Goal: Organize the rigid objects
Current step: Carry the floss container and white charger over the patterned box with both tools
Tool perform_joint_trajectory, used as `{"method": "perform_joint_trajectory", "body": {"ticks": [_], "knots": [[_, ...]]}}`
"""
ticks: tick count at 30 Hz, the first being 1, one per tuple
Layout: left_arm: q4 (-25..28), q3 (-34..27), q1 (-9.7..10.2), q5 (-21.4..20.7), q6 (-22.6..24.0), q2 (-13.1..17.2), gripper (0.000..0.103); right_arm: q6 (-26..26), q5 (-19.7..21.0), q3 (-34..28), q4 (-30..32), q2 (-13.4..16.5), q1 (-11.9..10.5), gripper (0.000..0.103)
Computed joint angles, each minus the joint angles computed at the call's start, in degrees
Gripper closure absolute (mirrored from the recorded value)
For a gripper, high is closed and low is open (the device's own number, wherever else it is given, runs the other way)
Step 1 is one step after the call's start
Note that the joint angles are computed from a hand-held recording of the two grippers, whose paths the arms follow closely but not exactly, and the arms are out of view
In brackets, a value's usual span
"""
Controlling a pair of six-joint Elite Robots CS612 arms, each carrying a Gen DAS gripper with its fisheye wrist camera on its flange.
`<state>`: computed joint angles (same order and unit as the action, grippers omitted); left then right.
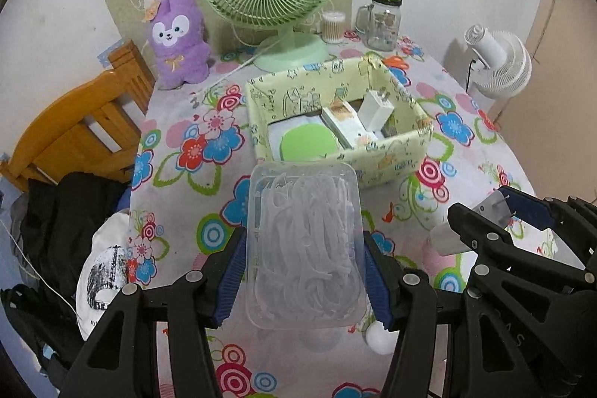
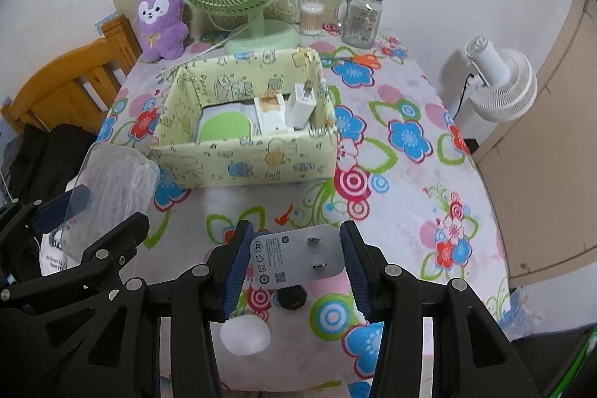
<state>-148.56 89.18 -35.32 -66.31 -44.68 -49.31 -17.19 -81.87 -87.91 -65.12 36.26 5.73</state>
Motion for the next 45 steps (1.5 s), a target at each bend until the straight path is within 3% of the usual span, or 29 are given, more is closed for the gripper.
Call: {"method": "perform_joint_trajectory", "body": {"ticks": [24,35,45], "knots": [[3.88,-7.29,2.38,2.82,-0.68,2.95,0.043,-2.39,2.69,10.68,-6.56,-5.20,0.52,0.052],[6.06,-11.05,3.98,2.26,-1.36,5.03,0.043,-3.00,3.36,17.29,-10.10,-7.92,1.06,0.052],[8.96,-14.99,5.79,-1.44,-1.00,8.04,0.043,-3.86,3.41,23.82,-10.80,-9.88,1.50,0.052]]}}
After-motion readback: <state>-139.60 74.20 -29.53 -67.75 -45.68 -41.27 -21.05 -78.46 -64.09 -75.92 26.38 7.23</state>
